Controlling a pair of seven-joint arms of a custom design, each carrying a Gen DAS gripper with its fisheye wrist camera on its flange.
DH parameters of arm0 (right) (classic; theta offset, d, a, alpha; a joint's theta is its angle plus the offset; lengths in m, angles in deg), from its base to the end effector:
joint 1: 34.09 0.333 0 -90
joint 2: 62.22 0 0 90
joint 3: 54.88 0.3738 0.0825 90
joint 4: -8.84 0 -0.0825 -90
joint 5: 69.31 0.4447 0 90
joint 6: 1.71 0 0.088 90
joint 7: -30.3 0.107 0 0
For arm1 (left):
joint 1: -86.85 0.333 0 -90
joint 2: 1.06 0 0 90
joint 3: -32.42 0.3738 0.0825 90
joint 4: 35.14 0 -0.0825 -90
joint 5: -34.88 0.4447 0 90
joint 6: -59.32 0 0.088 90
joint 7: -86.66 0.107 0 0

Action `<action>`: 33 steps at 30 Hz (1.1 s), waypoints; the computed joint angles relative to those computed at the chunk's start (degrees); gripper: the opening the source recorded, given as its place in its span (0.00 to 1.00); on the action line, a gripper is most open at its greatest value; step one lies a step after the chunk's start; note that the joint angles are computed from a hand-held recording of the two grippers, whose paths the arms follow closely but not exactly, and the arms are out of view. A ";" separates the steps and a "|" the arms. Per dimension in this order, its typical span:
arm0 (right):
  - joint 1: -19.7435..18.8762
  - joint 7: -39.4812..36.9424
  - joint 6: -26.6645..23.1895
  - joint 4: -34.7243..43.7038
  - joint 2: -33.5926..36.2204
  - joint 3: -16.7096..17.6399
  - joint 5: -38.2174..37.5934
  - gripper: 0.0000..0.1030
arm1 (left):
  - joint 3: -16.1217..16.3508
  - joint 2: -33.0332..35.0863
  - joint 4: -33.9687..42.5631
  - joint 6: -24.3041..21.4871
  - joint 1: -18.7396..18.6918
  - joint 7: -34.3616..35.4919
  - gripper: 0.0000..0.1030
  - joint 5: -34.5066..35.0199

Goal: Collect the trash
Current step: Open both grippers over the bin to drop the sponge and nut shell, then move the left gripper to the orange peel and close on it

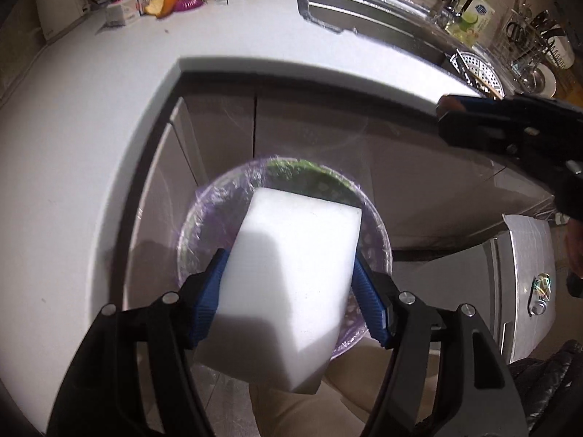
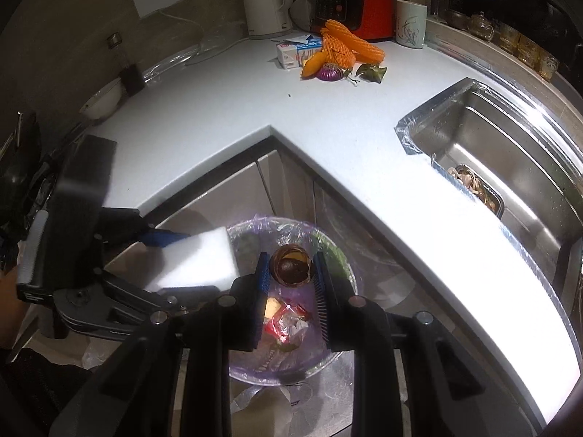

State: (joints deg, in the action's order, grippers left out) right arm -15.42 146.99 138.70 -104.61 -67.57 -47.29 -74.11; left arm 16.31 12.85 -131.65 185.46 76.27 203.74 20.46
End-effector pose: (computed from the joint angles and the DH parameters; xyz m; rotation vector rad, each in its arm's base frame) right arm 0.5613 0.2803 0.6092 -1.8886 1.8061 -0.3448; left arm 0.6547 -0.3179 0.5269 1.1546 -2.8490 0.6248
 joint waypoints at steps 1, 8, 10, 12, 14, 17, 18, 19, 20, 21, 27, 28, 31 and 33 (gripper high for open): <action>0.09 -0.12 -0.18 -0.64 -0.58 0.05 0.12 0.24 | 0.18 0.04 -0.73 0.20 -0.48 -1.20 0.64 1.16; 0.21 -1.37 -0.71 -2.22 -1.72 0.42 1.33 0.24 | 0.31 0.95 -2.28 0.52 -2.02 -5.98 0.75 6.60; 0.31 -1.74 -0.58 -2.36 -1.51 0.49 1.70 0.24 | 0.35 0.52 -2.33 0.55 -1.82 -6.52 0.76 6.81; 0.48 -2.35 -0.42 -2.34 -1.01 0.44 2.60 0.24 | 0.39 -0.30 -2.38 1.11 -1.52 -6.77 0.80 6.54; 0.69 -2.95 -0.50 -2.10 -0.19 0.41 3.24 0.24 | 0.70 -1.29 -2.19 1.78 -1.25 -7.09 0.84 6.88; 1.18 -4.14 -0.51 -1.50 1.58 0.27 4.50 0.24 | 1.27 -2.30 -1.39 3.03 -0.63 -7.31 0.87 7.14; 1.39 -4.64 -0.40 -1.29 2.28 0.22 4.94 0.24 | 1.52 -2.66 -1.17 3.43 -0.44 -7.66 0.88 7.30; 1.63 -5.30 -0.14 -1.15 2.94 0.14 5.80 0.24 | 1.74 -2.96 -1.01 3.91 -0.26 -8.09 0.89 7.44; 1.84 -5.62 -0.03 -0.96 3.67 0.07 6.36 0.24 | 1.94 -3.33 -0.96 4.64 0.01 -8.29 0.90 7.36; 2.06 -5.84 -0.14 -0.71 4.48 0.01 6.72 0.24 | 2.14 -3.47 -0.71 5.16 0.21 -8.50 0.91 7.53; 3.72 -3.57 -3.97 2.02 9.20 -0.56 5.37 0.63 | 2.97 -1.80 3.25 6.09 1.09 -10.11 0.91 9.84; 4.14 -1.54 -4.47 2.27 9.40 -0.81 3.04 0.76 | 3.00 -1.17 4.24 5.97 1.30 -10.29 0.91 9.89; 4.25 -1.46 -4.77 3.45 9.97 -1.22 3.24 0.79 | 2.95 1.61 8.34 5.37 1.75 -11.35 0.91 9.96; 4.26 -0.15 -5.45 5.06 10.40 -1.69 2.00 0.79 | 2.61 3.65 11.23 4.86 2.15 -11.39 0.91 9.38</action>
State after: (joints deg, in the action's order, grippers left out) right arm -11.16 146.84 133.25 -99.56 -57.17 -48.98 -72.11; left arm 18.92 16.50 -120.42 190.32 78.42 192.35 29.84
